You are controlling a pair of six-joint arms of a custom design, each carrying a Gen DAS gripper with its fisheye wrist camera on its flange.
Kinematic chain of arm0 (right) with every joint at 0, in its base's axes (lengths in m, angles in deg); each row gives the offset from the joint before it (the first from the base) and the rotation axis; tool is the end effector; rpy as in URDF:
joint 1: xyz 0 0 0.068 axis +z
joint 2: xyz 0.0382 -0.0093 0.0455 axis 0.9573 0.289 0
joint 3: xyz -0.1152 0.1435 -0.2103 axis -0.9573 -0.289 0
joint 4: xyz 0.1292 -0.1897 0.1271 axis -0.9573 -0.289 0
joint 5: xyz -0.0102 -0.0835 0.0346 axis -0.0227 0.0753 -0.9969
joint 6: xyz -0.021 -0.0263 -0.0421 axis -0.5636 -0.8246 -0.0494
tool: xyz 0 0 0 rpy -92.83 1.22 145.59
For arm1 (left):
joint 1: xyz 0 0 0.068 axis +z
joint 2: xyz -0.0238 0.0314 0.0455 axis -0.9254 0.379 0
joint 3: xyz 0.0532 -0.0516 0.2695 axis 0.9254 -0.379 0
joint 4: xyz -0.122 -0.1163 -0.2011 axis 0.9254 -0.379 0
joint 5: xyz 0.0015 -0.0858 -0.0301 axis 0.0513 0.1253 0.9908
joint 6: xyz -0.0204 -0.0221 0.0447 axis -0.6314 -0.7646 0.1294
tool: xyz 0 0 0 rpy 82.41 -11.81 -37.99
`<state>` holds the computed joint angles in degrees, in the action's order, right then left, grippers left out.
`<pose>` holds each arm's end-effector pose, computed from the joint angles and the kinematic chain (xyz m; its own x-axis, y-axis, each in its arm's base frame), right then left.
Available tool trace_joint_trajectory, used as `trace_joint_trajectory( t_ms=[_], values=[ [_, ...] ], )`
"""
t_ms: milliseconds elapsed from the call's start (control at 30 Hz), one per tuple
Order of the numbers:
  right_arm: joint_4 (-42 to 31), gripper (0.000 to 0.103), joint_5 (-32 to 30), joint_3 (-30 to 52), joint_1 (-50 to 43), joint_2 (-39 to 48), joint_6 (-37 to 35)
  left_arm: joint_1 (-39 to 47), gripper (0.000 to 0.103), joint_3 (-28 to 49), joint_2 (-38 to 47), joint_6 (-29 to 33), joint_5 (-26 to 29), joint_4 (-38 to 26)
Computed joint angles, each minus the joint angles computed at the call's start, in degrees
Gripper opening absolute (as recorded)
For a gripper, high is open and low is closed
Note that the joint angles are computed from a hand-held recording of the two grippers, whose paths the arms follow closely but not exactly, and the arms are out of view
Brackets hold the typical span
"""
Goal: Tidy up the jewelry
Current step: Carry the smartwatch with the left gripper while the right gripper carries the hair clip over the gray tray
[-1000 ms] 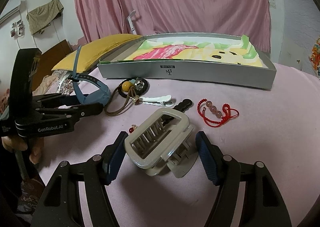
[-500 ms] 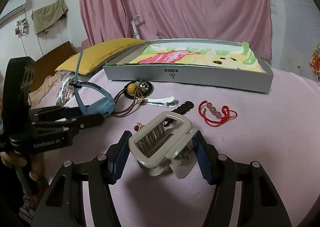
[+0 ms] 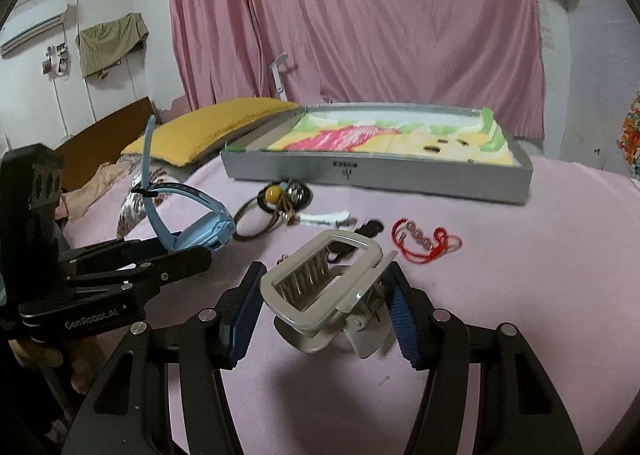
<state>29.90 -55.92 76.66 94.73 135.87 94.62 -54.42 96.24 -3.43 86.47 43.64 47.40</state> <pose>0.2857 0.1160 0.1994 -0.5809 -0.0550 -0.8121 -0.3412 0.9223 0.1815 0.2768 0.0492 0.1939 -0.6181 -0.0489 -0.7846 0.1899 0.9592 -0.2093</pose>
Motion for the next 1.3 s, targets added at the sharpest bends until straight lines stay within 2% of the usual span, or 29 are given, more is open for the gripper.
trace_joint_trajectory(
  t_ms=[167, 400, 667, 833, 900, 1000, 1133, 1200, 1300],
  values=[
    [2.0, 0.054, 0.2, 0.0, -0.9, -3.0, -2.1, 0.0, 0.04, 0.5, -1.7, -3.1, 1.0, 3.9],
    [5.1, 0.054, -0.3, 7.8, -3.7, 0.1, -7.1, -2.4, 0.04, 6.6, 0.4, -6.6, -2.2, 10.1],
    [9.2, 0.054, 0.0, 21.5, -6.2, 10.0, -8.2, -4.7, 0.041, 18.4, 11.9, -10.8, -7.5, 19.7],
    [10.8, 0.054, 2.0, 31.4, -6.4, 18.7, -9.5, -5.3, 0.041, 27.3, 20.7, -11.4, -10.7, 21.7],
    [9.9, 0.054, 2.6, 35.8, -6.3, 22.6, -9.9, -5.4, 0.041, 30.9, 23.9, -12.1, -11.8, 20.7],
    [6.0, 0.054, 2.7, 40.2, -5.9, 26.0, -9.0, -5.2, 0.041, 37.1, 28.2, -13.6, -12.0, 14.7],
    [-6.6, 0.054, 2.1, 50.3, -6.3, 32.3, -8.8, -5.1, 0.041, 44.0, 32.5, -12.9, -11.2, 4.2],
    [-13.0, 0.054, -0.2, 54.8, -7.0, 35.1, -8.1, -5.2, 0.041, 46.5, 34.0, -11.4, -11.2, -0.3],
    [-17.4, 0.054, -3.0, 57.3, -7.9, 36.9, -6.9, -5.5, 0.041, 51.1, 36.8, -8.7, -11.2, -7.9]
  ],
)
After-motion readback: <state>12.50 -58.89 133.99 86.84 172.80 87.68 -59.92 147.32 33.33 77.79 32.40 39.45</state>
